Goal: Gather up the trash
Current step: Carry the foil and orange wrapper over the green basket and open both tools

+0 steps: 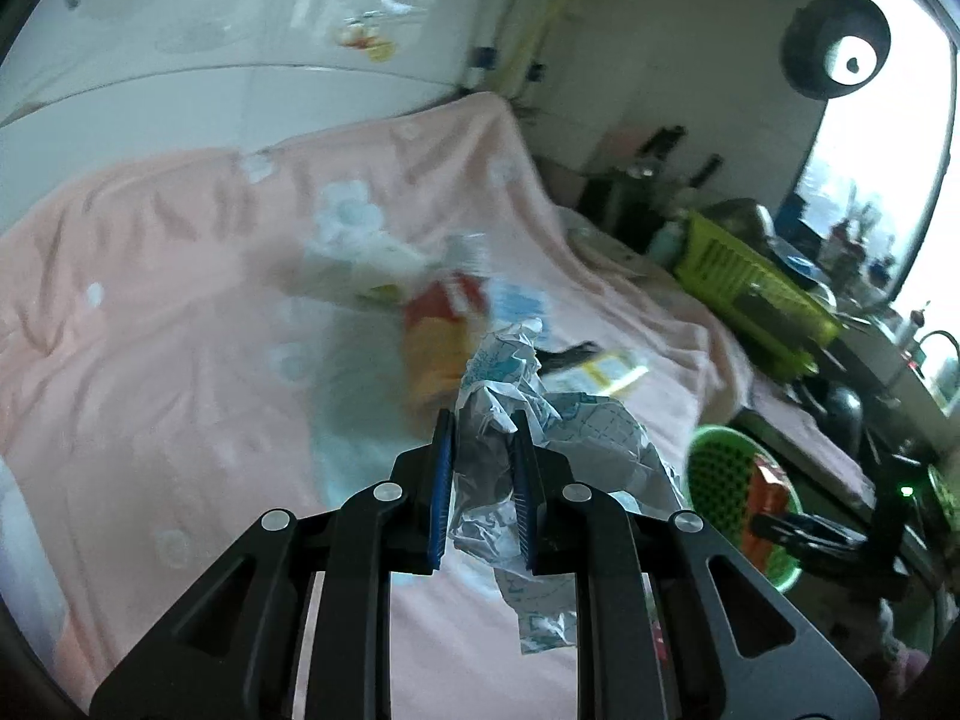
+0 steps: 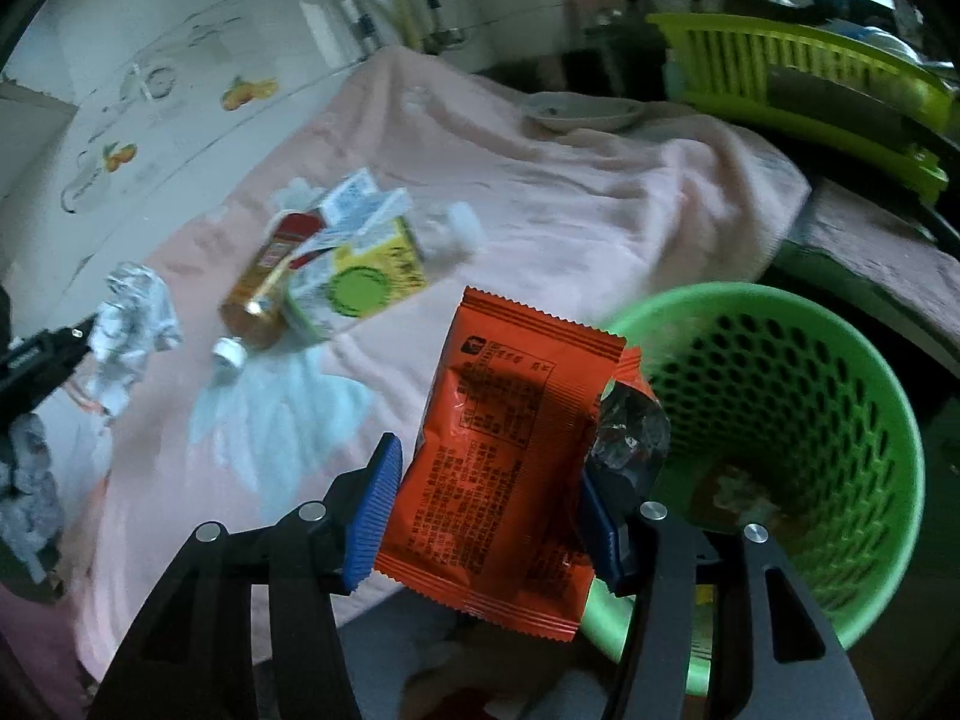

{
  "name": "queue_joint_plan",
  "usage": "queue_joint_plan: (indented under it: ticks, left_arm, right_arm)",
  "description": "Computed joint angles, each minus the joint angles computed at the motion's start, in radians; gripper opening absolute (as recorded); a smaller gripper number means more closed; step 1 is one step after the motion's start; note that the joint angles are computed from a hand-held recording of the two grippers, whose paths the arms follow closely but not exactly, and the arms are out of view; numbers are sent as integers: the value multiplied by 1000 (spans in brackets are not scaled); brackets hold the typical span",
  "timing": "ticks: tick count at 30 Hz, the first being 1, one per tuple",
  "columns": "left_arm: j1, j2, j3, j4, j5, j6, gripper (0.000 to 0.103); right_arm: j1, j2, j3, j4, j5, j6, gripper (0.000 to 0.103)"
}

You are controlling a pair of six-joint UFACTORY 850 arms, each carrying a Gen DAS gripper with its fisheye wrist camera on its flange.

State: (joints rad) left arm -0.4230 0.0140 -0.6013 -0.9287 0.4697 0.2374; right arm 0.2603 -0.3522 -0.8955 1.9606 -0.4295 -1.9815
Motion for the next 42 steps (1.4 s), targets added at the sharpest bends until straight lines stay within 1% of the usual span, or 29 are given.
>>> queue_joint_plan:
  ticks: [6, 8, 12, 15, 17, 19, 22, 28, 31, 34, 37, 42]
  left_arm:
    - [-60, -77, -89, 21, -12, 15, 17]
    - [-76, -105, -119, 30, -19, 15, 17]
    - [-102, -159, -183, 56, -39, 19, 17]
    - [-121, -204, -238, 70, -56, 25, 17]
    - [-132, -238, -279, 74, -70, 37, 17]
    - [-140, -269, -316, 74, -88, 50, 17]
    - [-153, -315, -371, 68, -113, 72, 17]
    - [-168, -417, -490, 99, -169, 70, 17]
    - [-180, -464, -544, 49, -193, 134, 17]
    - [-184, -507, -589, 32, -222, 156, 17]
    - [-188, -540, -626, -28, -245, 221, 18]
    - [-190, -581, -671, -60, -273, 257, 18]
  right_arm:
    - [-57, 1, 22, 78, 21, -106, 56]
    - [-80, -2, 22, 73, 22, -111, 56]
    - [-112, -10, 20, 89, 36, -133, 60]
    - [-142, -22, 16, 86, 32, -121, 62]
    - [-156, -27, 14, 84, 25, -114, 68]
    - [-167, -26, 15, 101, 24, -126, 69]
    - [-187, -24, 15, 82, 7, -107, 70]
    - [-217, 0, 40, 125, -17, -155, 71]
    - [-231, 14, 55, 143, -29, -174, 71]
    - [-244, 30, 71, 158, -40, -194, 71]
    - [-255, 43, 82, 162, -38, -204, 72]
    - [-272, 61, 98, 164, -33, -231, 77]
